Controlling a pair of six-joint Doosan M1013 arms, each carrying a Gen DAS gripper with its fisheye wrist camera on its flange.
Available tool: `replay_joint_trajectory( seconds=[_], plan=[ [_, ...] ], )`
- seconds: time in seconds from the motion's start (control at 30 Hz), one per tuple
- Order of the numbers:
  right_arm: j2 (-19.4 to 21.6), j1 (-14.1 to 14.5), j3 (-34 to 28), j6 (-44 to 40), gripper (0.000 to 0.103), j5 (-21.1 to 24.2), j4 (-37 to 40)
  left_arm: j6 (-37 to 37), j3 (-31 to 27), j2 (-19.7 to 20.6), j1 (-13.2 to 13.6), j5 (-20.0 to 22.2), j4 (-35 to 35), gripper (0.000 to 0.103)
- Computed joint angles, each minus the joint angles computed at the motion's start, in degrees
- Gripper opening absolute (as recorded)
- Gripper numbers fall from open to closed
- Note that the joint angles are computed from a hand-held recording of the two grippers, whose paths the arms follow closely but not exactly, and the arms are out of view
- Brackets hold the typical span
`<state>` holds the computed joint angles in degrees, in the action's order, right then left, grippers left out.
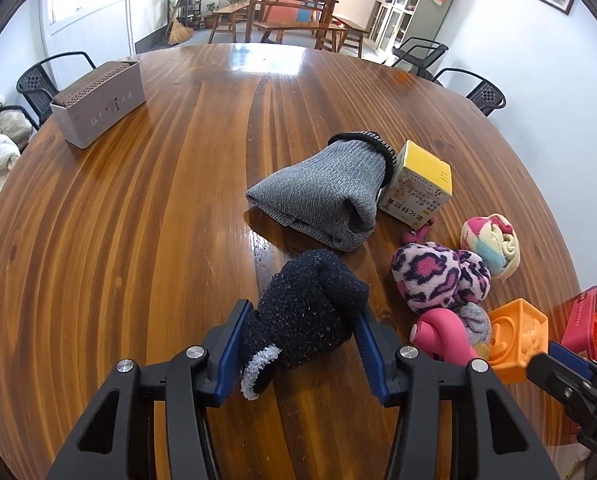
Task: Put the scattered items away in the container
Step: 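Grasp the black fuzzy sock with the left tool while the right tool grasps the orange rubber cube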
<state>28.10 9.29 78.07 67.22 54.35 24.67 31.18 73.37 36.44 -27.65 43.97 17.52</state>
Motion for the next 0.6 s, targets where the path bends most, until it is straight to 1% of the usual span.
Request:
replay_joint_trajectory(
  seconds=[0.07, 0.17, 0.33, 0.43, 0.6],
  plan=[
    [0.45, 0.52, -0.41, 1.07, 0.068, -0.75, -0.94, -0.31, 0.33, -0.28, -0.16, -0.23, -0.1, 0.053],
    [1.19, 1.14, -1.18, 3.09, 0.069, -1.65, -2.86, -0.69, 0.45, -0.54, -0.48, -0.33, -0.05, 0.053],
    [2.4, 1.5, -2.22, 5.2, 0.069, -0.98, -5.87, -0.82, 0.0, -0.74, -0.93, -0.07, -0.07, 0.053],
    [1.83, 1.33, -1.4, 2.33, 0.061, -1.96, -4.67, -0.98, 0.33, -1.14, -1.26, 0.0, 0.21, 0.053],
    [0.39, 1.37, 0.32, -0.47, 0.058, -3.51, -5.37, -1.34, -0.38, -1.31, -2.03, 0.65, 0.94, 0.053]
  ],
)
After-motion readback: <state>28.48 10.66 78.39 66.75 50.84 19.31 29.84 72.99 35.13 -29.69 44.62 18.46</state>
